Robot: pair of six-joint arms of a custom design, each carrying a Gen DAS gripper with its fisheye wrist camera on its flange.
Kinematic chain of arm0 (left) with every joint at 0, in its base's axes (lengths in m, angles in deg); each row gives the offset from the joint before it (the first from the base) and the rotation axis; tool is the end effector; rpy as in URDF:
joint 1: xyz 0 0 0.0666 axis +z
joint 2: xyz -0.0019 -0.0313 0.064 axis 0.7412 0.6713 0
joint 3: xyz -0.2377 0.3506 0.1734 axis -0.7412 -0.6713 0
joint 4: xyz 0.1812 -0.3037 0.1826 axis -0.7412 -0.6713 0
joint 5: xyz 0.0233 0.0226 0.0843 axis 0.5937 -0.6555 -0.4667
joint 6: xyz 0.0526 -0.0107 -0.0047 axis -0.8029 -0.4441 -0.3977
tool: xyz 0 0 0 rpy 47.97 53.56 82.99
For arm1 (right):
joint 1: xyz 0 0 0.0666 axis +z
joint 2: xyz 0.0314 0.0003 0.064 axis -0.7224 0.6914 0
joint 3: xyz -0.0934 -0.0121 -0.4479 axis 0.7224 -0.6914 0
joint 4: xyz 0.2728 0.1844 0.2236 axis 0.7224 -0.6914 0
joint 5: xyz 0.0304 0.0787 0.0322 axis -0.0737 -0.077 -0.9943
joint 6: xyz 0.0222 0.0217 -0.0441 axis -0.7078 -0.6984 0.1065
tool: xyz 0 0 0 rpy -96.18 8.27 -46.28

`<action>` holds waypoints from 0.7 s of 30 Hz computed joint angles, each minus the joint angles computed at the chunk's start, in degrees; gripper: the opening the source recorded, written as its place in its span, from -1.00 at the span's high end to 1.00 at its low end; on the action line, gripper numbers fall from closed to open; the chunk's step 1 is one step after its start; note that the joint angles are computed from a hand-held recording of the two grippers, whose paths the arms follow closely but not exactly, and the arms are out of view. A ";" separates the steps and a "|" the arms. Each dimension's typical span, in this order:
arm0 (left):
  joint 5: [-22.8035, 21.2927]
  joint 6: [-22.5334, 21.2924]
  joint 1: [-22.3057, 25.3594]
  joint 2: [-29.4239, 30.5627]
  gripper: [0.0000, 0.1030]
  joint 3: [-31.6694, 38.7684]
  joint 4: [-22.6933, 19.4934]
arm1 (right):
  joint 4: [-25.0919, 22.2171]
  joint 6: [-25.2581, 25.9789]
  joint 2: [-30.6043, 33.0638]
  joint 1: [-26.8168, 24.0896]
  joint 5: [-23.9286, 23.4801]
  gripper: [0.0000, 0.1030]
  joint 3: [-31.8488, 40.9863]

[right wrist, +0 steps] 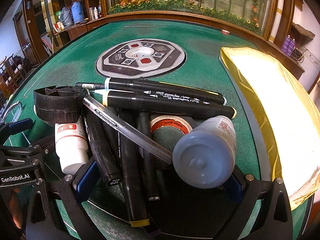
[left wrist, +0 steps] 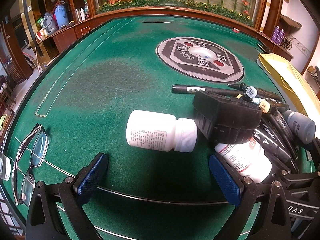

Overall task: Organize rigid objects
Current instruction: 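Grasp white pill bottle with left tool while right tool grasps red-label white bottle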

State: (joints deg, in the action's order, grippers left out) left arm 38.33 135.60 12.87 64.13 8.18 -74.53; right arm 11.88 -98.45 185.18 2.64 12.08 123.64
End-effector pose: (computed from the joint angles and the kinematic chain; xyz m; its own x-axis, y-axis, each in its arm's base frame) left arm 0.3195 -0.2055 0.2998 -0.8035 -0.2529 -0.5388 -0.2957 0.9552 -0.0074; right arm 0.3658 0.4057 0.3038 -0.7078 -0.3806 -0.5951 -0.4581 0.8886 -0.0235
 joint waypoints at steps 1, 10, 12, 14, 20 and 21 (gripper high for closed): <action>0.68 -0.14 0.14 -0.24 -0.99 0.00 -0.54 | -0.04 -0.06 0.09 0.02 0.07 -1.00 0.08; 0.98 0.06 -0.71 -6.97 -0.99 -3.18 1.20 | 0.31 3.03 0.18 -0.28 -1.83 -1.00 0.13; 0.55 0.08 -0.55 -7.61 -0.99 -2.70 0.63 | -0.29 10.40 -0.58 -1.63 -7.86 -1.00 -0.18; 0.66 0.06 -0.12 -7.31 -0.99 -1.99 -0.10 | -0.41 11.06 -2.29 -3.23 -12.60 -1.00 -0.98; 0.60 -1.98 1.75 -4.20 -0.99 0.22 -0.92 | 4.97 14.97 -7.44 -5.06 -20.36 -0.88 -6.10; 0.59 -2.11 1.95 -4.04 -0.99 0.26 -0.92 | 6.08 15.82 -8.11 -5.16 -21.43 -0.71 -7.08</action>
State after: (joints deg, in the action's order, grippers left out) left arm 38.91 133.49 14.82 60.08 8.45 -75.45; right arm 17.96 -82.64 177.07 -2.52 -9.35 116.56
